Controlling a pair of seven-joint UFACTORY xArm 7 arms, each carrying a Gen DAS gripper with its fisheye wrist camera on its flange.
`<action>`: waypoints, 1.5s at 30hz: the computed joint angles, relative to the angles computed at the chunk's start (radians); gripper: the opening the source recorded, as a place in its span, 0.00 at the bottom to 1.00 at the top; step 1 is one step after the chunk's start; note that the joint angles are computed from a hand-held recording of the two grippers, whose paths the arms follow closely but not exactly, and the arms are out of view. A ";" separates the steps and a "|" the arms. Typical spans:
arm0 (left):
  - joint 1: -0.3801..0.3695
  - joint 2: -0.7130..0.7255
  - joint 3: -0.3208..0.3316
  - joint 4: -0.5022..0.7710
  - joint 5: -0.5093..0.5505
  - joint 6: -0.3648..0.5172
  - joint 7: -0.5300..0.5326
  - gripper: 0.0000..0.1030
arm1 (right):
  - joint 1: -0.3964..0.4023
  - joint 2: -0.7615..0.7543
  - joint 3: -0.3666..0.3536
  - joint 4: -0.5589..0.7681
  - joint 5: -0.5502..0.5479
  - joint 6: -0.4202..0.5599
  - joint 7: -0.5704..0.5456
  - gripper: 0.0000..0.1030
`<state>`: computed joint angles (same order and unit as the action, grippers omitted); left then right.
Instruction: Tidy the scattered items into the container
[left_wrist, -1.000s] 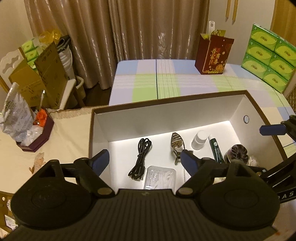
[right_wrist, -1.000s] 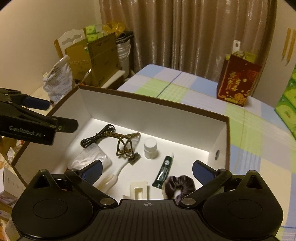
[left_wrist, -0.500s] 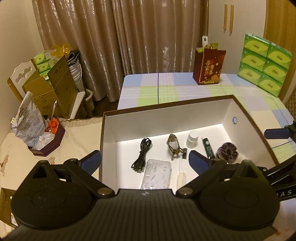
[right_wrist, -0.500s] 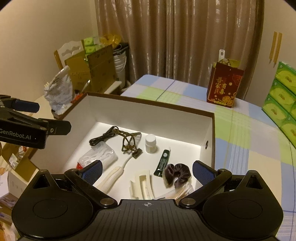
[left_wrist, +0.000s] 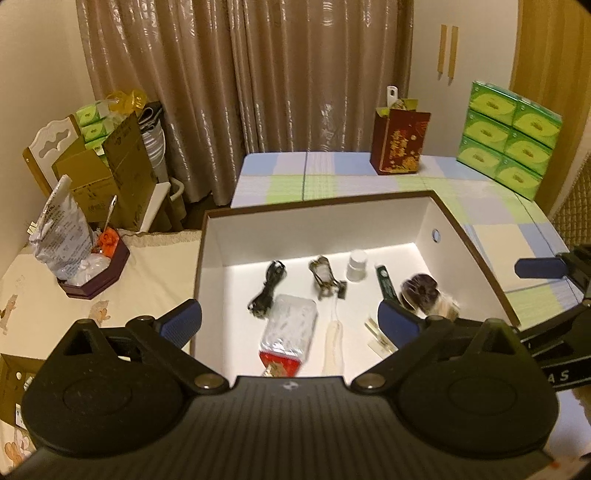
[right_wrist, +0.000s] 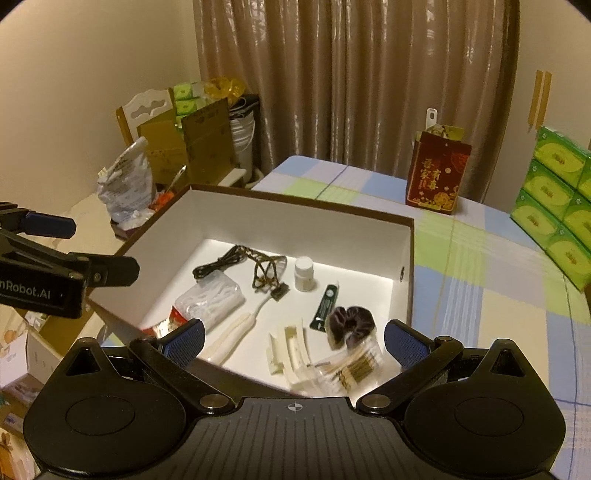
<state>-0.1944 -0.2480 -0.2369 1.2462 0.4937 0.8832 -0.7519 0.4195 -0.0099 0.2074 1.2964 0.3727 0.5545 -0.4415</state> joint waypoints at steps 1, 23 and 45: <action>-0.004 -0.005 -0.004 -0.005 -0.004 0.004 -0.004 0.97 | -0.001 -0.010 -0.002 -0.012 0.005 0.001 -0.004 0.98; -0.070 -0.034 -0.063 -0.050 -0.044 0.079 -0.096 0.97 | -0.007 -0.147 -0.059 -0.177 0.083 0.052 -0.098 0.98; -0.116 -0.032 -0.095 -0.057 -0.021 0.190 -0.216 0.97 | -0.024 -0.170 -0.084 -0.210 0.124 0.087 -0.149 0.98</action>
